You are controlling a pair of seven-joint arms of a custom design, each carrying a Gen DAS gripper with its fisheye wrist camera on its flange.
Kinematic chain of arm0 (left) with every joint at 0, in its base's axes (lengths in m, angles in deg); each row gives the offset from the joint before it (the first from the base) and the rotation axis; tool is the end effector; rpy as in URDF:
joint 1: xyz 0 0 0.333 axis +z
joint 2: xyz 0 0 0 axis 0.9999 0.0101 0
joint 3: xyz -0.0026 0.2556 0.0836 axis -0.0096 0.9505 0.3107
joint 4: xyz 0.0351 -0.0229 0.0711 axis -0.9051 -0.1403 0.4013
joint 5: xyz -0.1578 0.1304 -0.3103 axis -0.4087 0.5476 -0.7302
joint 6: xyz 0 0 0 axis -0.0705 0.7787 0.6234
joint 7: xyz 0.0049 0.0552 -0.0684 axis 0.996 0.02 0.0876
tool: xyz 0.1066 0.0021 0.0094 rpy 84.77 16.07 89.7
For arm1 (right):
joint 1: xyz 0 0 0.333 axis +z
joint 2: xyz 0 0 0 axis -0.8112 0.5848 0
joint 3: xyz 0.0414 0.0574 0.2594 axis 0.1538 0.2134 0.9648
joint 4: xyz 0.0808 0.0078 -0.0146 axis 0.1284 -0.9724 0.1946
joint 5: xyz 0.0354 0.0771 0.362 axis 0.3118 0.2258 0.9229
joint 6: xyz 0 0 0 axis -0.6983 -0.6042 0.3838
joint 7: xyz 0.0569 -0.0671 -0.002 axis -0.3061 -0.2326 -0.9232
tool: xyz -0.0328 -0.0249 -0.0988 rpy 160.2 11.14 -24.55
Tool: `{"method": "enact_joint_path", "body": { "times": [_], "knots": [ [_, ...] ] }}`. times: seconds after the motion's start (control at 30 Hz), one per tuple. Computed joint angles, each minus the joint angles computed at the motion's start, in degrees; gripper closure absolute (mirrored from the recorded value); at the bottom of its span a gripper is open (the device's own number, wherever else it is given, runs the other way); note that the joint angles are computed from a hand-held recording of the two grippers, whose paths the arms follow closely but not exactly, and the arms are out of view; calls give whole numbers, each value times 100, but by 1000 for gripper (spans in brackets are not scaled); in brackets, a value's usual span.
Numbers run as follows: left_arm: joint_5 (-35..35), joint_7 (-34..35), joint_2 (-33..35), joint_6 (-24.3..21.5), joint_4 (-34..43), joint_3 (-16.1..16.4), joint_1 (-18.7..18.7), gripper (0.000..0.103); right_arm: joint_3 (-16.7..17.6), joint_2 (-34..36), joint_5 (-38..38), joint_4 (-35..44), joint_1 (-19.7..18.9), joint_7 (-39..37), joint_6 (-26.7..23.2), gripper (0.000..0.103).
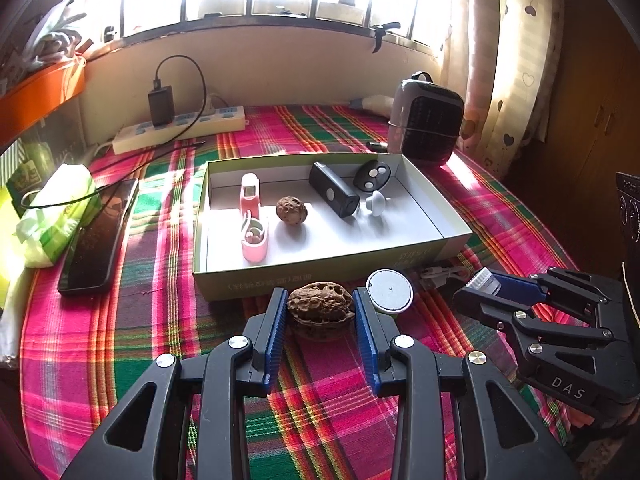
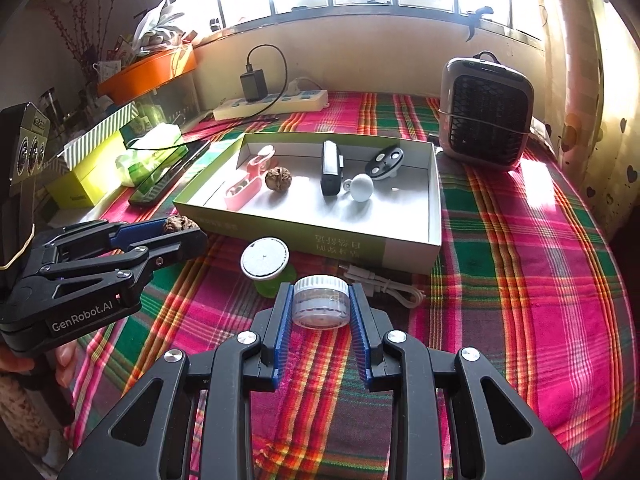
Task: Organize objects
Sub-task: 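Close the left gripper around the walnut beside the box, then carry the walnut with the left gripper while the right carries the jar into the box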
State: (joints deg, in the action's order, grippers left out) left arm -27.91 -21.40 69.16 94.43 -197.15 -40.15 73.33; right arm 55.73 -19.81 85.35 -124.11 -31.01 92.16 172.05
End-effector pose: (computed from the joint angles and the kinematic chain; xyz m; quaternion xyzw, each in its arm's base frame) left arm 0.4519 -0.3111 0.4354 -0.6715 0.6291 -0.3117 0.2370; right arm 0.4686 0.2416 0.4191 -0.7912 0.4794 -0.1478 0.3498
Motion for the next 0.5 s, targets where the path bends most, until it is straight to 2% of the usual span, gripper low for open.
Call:
{"method": "enact_joint_path", "body": {
  "times": [0.5],
  "knots": [
    [272,-119,22,-86,195,22,62,72,-26,165,87,334,-4,-112,56,75]
  ]
}}
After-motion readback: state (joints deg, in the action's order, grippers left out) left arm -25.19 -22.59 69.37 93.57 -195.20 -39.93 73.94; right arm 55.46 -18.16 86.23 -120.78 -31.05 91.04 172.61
